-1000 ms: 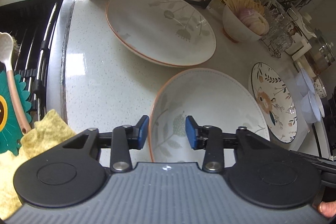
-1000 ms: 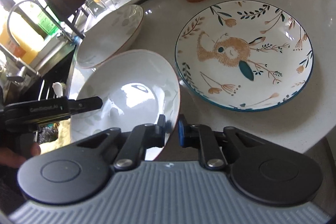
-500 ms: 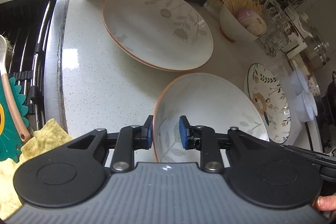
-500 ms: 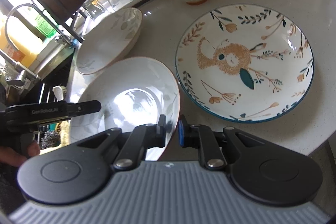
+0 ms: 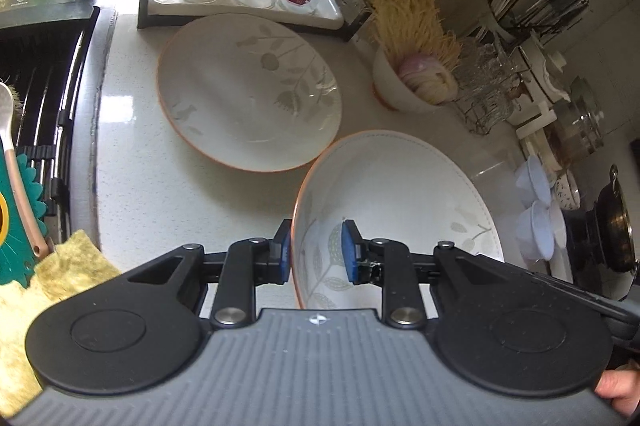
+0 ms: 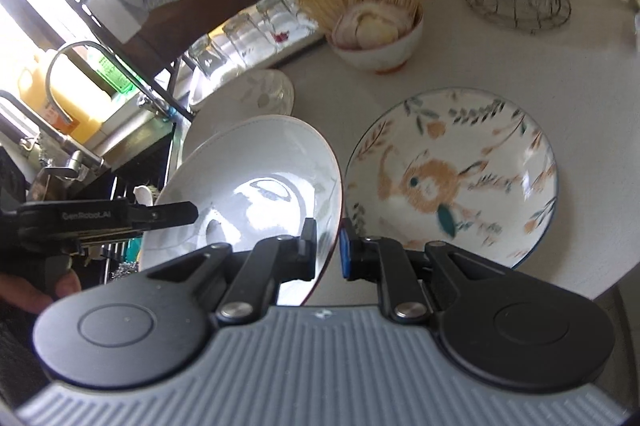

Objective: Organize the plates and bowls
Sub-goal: 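Lift the white bowl with the left gripper toward the floral rabbit plate, then lower the white bowl onto the floral plate and open the left gripper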

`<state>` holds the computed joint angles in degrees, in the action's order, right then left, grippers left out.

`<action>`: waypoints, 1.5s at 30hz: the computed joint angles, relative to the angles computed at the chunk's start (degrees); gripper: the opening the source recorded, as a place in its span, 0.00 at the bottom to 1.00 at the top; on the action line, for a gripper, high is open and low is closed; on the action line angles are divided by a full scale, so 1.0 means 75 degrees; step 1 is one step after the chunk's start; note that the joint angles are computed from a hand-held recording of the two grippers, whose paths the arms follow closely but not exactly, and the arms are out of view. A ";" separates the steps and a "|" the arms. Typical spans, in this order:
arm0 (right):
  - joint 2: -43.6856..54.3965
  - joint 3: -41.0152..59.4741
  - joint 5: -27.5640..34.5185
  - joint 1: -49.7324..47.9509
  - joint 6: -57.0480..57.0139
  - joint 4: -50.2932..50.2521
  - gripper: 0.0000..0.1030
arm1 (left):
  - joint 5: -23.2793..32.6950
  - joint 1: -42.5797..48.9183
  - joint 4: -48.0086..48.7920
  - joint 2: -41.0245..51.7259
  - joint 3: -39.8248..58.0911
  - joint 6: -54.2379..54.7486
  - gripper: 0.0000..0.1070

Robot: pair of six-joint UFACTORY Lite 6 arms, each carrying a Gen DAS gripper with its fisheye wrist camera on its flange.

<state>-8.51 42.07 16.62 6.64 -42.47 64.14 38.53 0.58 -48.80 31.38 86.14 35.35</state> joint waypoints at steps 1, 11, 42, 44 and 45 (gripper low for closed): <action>-0.0031 0.0046 0.0216 -0.0270 -0.0321 0.0120 0.14 | -0.0113 -0.0190 0.0129 -0.0051 0.0036 -0.0308 0.27; 0.0805 0.1046 0.1855 -0.2318 -0.2457 0.0568 0.14 | -0.0750 -0.1476 0.1047 0.0104 0.0701 -0.2452 0.27; 0.2983 0.1249 0.1703 -0.3964 -0.7818 0.3722 0.15 | -0.0693 -0.3466 0.4130 0.3385 0.4370 -0.6213 0.27; 0.2996 0.1185 0.1569 -0.3909 -0.8129 0.3907 0.16 | -0.0622 -0.3497 0.4140 0.3393 0.4356 -0.6223 0.27; 0.2946 0.1085 0.1447 -0.3842 -0.8456 0.4147 0.16 | -0.0637 -0.3497 0.4045 0.3353 0.4259 -0.6163 0.27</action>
